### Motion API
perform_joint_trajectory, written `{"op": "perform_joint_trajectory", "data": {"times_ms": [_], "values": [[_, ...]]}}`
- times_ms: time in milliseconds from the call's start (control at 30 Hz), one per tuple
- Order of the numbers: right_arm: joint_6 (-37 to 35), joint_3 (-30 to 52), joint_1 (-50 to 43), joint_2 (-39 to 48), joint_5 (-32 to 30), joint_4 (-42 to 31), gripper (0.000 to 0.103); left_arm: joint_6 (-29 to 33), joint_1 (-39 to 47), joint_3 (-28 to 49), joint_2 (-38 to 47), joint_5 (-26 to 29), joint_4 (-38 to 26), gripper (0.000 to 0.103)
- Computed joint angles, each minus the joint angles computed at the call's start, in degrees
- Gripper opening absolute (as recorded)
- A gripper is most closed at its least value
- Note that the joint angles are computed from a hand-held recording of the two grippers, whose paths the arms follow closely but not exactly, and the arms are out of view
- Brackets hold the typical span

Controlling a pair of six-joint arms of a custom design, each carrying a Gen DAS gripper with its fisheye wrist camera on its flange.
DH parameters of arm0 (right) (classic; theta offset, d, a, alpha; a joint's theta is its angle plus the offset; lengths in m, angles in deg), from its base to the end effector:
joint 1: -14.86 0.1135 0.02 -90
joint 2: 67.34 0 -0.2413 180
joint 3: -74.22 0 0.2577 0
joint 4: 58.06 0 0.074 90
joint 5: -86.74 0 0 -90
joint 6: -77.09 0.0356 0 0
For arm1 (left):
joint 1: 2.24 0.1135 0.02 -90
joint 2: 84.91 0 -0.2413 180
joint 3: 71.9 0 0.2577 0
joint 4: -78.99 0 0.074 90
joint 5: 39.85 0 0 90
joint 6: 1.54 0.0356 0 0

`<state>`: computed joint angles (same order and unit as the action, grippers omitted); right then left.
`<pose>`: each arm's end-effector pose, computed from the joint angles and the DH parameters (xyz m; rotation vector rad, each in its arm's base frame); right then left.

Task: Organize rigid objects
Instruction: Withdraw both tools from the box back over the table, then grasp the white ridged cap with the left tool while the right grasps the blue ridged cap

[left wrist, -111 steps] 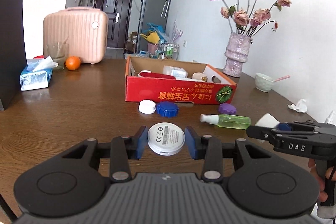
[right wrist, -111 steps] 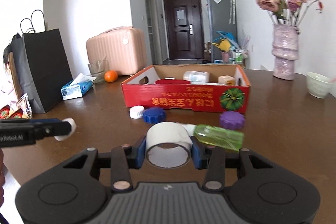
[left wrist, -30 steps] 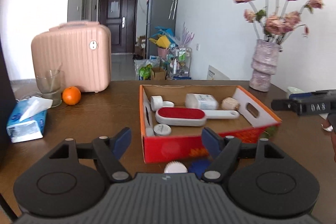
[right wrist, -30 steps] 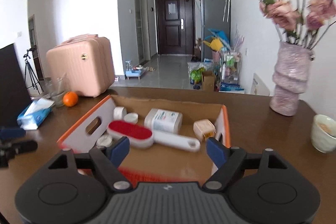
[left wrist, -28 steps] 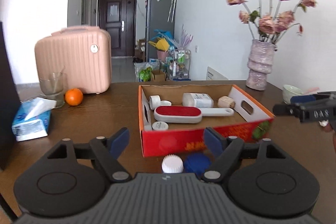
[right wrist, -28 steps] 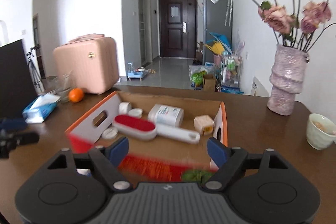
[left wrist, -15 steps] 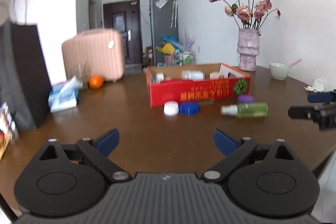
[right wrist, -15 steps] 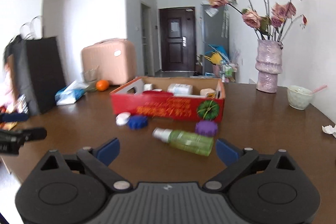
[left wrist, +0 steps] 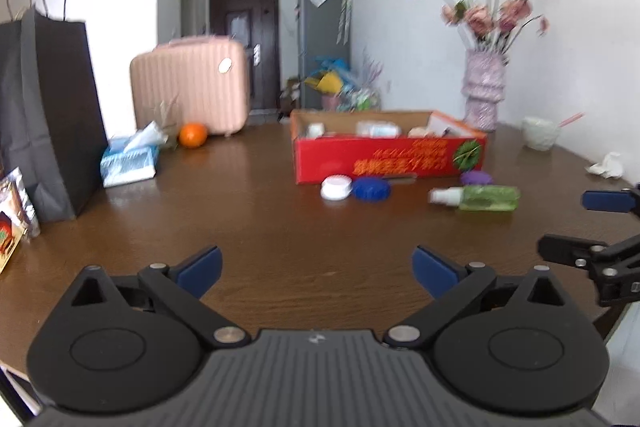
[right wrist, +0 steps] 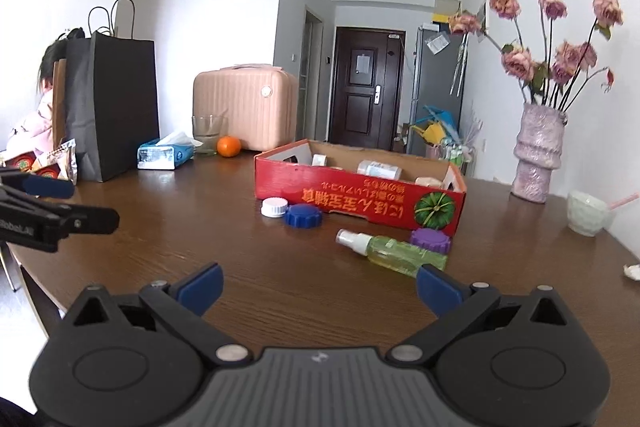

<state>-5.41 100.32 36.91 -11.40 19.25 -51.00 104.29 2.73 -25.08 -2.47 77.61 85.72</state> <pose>0.1969 0.0651 0.1438 0.0088 1.9368 -0.0440 0.2905 0.0088 0.1516 0.4772 1.9670 -0.2679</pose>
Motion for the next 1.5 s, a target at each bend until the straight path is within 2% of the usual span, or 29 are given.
{"op": "perform_joint_trajectory", "data": {"times_ms": [200, 267, 400, 500, 700, 733, 800, 900, 933, 1067, 1100, 1167, 1200, 1233, 1267, 1400, 1500], "values": [[-1.8, 8.4, -6.3, 14.0, -7.8, 3.7, 0.102, -2.2, 0.3, 7.3, 8.3, -1.2, -0.4, 0.103], [-0.9, 15.6, -9.8, 21.2, -13.3, 1.5, 0.099, -2.3, 0.2, 10.0, 11.4, -2.4, 0.5, 0.103], [-1.1, 31.3, -13.7, 36.6, -18.9, -1.4, 0.083, -2.8, -0.2, 17.3, 17.6, -3.9, -1.4, 0.103], [-2.5, 44.3, -15.0, 48.1, -20.4, -4.7, 0.076, -2.6, -0.8, 22.8, 21.9, -5.1, -3.3, 0.103], [-3.5, 68.9, -16.8, 66.7, -23.2, -15.3, 0.071, -3.4, -2.5, 33.7, 29.9, -7.3, -8.1, 0.101], [-3.4, 72.1, -16.9, 69.0, -23.4, -16.7, 0.068, -3.6, -3.0, 36.3, 31.4, -7.1, -9.8, 0.099], [-3.8, 76.0, -17.2, 71.7, -23.9, -18.9, 0.053, -3.9, -4.0, 41.6, 34.7, -5.9, -12.8, 0.097], [-3.6, 73.0, -18.3, 70.3, -25.5, -15.9, 0.053, -4.5, -6.7, 51.2, 40.7, -5.6, -17.6, 0.089], [-3.3, 70.0, -19.1, 68.3, -25.9, -13.7, 0.053, -4.8, -7.8, 55.3, 43.2, -5.7, -20.0, 0.084], [-2.0, 57.8, -22.6, 59.5, -26.6, -5.5, 0.053, -6.0, -11.8, 75.5, 55.4, -4.1, -32.9, 0.073], [-1.6, 54.9, -23.6, 57.3, -26.9, -3.9, 0.053, -6.1, -12.8, 80.4, 58.3, -4.7, -36.0, 0.066], [-1.1, 48.3, -25.8, 52.2, -27.6, -1.3, 0.053, -5.4, -14.3, 86.3, 62.1, -5.1, -38.7, 0.062], [-1.1, 46.5, -26.7, 50.5, -27.6, -0.9, 0.053, -4.9, -15.1, 88.4, 63.6, -5.8, -39.4, 0.053], [-0.9, 44.1, -27.5, 48.6, -27.2, -0.3, 0.053, -4.5, -15.8, 90.0, 64.7, -6.8, -39.9, 0.040], [-0.7, 41.7, -28.3, 46.7, -26.8, 0.3, 0.053, -4.6, -16.2, 90.6, 65.2, -7.8, -40.0, 0.039], [0.7, 35.1, -30.2, 42.4, -27.0, 1.6, 0.053, -4.4, -16.4, 83.3, 61.0, -8.3, -35.6, 0.036], [1.5, 30.8, -30.5, 38.9, -26.9, 2.2, 0.053, -4.4, -15.9, 71.5, 53.0, -7.9, -29.8, 0.036]]}}
